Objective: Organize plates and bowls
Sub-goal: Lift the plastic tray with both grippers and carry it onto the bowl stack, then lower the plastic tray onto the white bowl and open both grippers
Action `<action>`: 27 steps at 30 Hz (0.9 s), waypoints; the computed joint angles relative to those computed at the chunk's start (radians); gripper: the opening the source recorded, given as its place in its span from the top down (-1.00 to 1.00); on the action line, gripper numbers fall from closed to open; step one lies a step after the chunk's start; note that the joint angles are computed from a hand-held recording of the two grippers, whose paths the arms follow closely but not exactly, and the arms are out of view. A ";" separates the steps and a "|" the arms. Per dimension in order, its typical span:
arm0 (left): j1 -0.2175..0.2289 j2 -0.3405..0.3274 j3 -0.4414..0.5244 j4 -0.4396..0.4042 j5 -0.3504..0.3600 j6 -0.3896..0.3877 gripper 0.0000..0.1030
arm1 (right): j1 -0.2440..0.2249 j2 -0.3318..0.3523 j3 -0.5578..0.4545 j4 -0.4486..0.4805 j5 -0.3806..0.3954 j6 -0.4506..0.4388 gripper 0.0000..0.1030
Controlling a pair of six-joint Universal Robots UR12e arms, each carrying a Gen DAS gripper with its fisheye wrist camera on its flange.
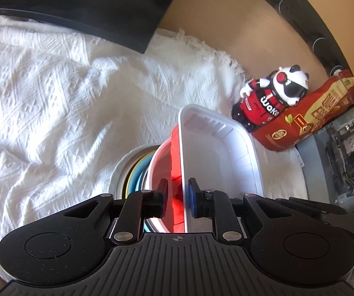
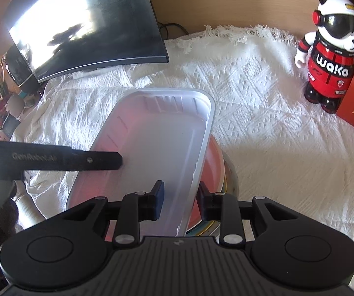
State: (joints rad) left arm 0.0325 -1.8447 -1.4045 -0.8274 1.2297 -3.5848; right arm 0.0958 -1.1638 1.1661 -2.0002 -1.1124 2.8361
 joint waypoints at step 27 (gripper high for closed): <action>0.000 -0.039 0.035 -0.013 -0.026 0.049 0.68 | 0.004 0.009 -0.007 -0.053 0.005 0.028 0.45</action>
State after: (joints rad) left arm 0.0329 -1.8838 -1.3698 -0.8408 1.2033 -3.5360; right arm 0.0996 -1.1544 1.1595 -2.0530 -1.1071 2.8646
